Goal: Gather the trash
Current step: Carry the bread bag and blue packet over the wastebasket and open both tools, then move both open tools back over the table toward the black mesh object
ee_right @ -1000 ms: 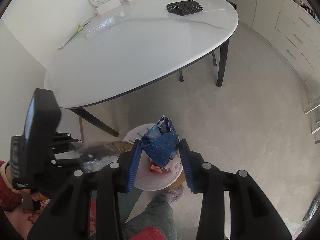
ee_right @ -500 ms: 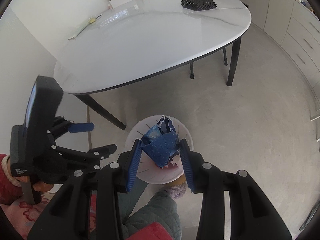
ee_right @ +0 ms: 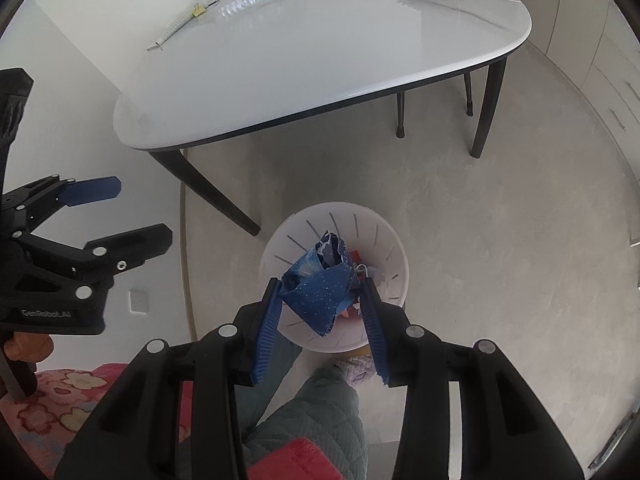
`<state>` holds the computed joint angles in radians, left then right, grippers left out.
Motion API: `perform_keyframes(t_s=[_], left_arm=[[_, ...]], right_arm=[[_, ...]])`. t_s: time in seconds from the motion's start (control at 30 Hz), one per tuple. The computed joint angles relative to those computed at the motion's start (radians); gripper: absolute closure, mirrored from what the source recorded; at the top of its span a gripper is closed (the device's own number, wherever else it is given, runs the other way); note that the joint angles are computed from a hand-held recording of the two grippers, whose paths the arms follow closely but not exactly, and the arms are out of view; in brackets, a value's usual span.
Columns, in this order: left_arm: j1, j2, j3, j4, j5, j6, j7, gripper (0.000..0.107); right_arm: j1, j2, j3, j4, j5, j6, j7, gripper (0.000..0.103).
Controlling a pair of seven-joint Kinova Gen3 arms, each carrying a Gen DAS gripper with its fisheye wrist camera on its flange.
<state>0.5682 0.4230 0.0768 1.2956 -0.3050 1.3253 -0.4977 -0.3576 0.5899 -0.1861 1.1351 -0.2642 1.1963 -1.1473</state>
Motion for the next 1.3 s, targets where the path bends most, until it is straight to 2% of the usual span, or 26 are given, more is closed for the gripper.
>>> perform_keyframes(t_s=[0.17, 0.2, 0.3, 0.5, 0.57, 0.83, 1.03, 1.1, 1.3], left_arm=[[0.016, -0.008, -0.004, -0.001, -0.022, 0.045, 0.016, 0.016], [0.016, -0.011, -0.003, 0.001, -0.023, 0.048, 0.021, 0.016], [0.014, -0.020, -0.003, 0.014, -0.025, 0.054, 0.039, 0.016], [0.004, -0.047, 0.002, 0.045, -0.025, 0.057, 0.077, 0.016], [0.000, -0.055, 0.004, 0.053, -0.027, 0.053, 0.088, 0.016], [-0.003, -0.058, 0.010, 0.037, -0.049, 0.056, 0.088, 0.016], [0.003, -0.051, 0.006, -0.013, -0.081, 0.070, 0.075, 0.015], [0.000, -0.046, 0.001, -0.037, -0.092, 0.075, 0.062, 0.012], [-0.035, -0.033, -0.018, -0.089, -0.106, 0.074, 0.001, 0.012]], right_arm=[[-0.029, 0.040, 0.006, -0.012, 0.026, 0.002, -0.012, 0.058], [-0.034, 0.054, 0.003, -0.020, 0.031, 0.008, -0.005, 0.054], [-0.063, 0.075, 0.002, -0.008, 0.054, -0.023, 0.007, 0.019], [-0.109, 0.081, 0.017, 0.001, 0.108, -0.029, -0.028, 0.005], [-0.103, 0.060, 0.017, 0.018, 0.108, -0.045, -0.036, 0.003], [-0.056, 0.028, 0.018, 0.005, 0.076, -0.030, -0.076, 0.003], [-0.022, 0.004, 0.015, -0.001, 0.048, -0.038, -0.090, 0.003], [-0.015, 0.006, 0.017, -0.021, 0.041, -0.034, -0.097, 0.003], [-0.020, 0.048, 0.033, -0.141, 0.048, 0.001, -0.151, 0.003]])
